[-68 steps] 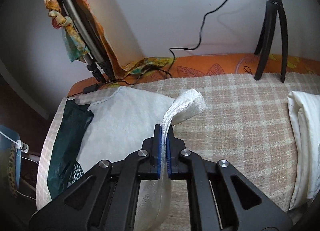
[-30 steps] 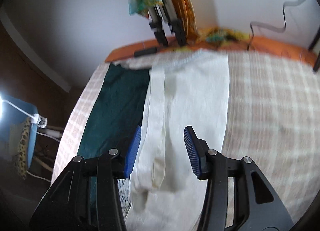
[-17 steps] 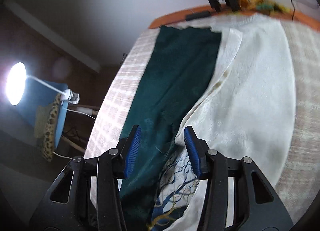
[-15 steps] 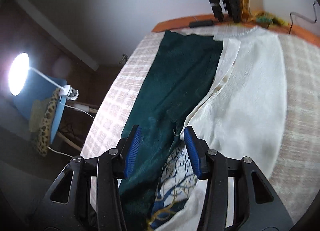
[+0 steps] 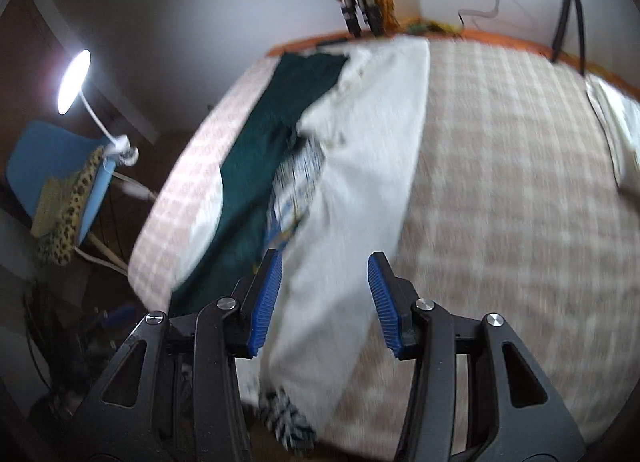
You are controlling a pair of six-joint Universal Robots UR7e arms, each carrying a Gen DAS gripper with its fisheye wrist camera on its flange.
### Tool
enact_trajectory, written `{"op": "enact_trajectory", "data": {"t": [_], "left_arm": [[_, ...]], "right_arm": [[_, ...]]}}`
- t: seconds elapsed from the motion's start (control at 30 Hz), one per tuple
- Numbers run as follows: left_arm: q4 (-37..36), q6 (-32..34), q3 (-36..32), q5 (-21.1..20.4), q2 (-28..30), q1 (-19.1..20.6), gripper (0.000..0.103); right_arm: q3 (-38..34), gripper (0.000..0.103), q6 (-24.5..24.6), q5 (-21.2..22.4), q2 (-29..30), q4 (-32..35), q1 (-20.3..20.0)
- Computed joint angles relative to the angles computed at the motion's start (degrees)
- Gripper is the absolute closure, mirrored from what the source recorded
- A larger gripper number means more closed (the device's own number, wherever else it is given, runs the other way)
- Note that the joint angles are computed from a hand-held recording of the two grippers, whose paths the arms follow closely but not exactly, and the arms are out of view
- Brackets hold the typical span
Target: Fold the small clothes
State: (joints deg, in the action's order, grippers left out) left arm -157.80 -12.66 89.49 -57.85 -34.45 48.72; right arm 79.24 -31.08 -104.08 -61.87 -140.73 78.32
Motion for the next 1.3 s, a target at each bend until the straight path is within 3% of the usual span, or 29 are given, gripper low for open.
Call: {"op": "enact_trajectory", "data": {"t": [0.1,0.3,0.4,0.57,0.6,0.67,0.77,0.87,1.03,1.17,1.2,1.3], "left_arm": [[2.7,-2.5,-1.1,-3.3,0.3,0.8,0.057],[6.2,-5.0,-2.5,-5.3,1.5,0.9,0.061],[7.6,-6.7,-2.9,-5.5,2.0,1.1,0.062],[9.1,-9.5,-3.7,-7.4,2.9,1.8,0.079],[9.3,-9.5,-3.8,-7.2,3.1,1.8,0.086],[8.9,-9.0,-3.9,-6.5,3.3,1.6,0.095],[6.9,-8.3,-3.2,-6.1,2.9,1.1,0.103],[5.2,-7.3,-2.0,-6.0,1.9,0.6,0.103],[1.3,-5.9,1.2,-6.2,-0.9,-0.1,0.103],[5.6,-7.2,-0.4,-6.8,0.3,1.0,0.103],[5.2,-7.2,-0.2,-7.5,0.1,1.1,0.100],[2.1,-5.8,0.4,-7.7,-0.3,0.8,0.054]], "right_arm": [[6.4,0.055,-0.2,-1.4,-3.3,-0.3,-1.5],[14.1,0.056,-0.6,-2.5,-6.6,0.3,-4.3],[17.6,0.055,-3.4,-2.8,-8.1,-2.8,-4.4],[21.4,0.057,-6.9,-3.7,-8.9,-6.9,-3.7],[22.2,0.059,-8.4,-5.3,-8.3,-9.7,-3.1],[23.1,0.086,-10.5,-6.9,-7.9,-12.2,-2.5],[23.9,0.096,-12.3,-8.6,-7.3,-15.5,-1.9],[23.4,0.100,-11.1,-7.6,-7.6,-14.3,-2.3],[23.3,0.100,-9.1,-1.2,-11.5,-10.2,-4.0],[23.6,0.101,-9.3,-4.4,-10.0,-11.4,-3.8],[23.5,0.101,-9.2,-4.6,-9.8,-11.1,-3.8],[23.6,0.101,-9.7,-3.5,-10.2,-11.5,-3.7]]}}
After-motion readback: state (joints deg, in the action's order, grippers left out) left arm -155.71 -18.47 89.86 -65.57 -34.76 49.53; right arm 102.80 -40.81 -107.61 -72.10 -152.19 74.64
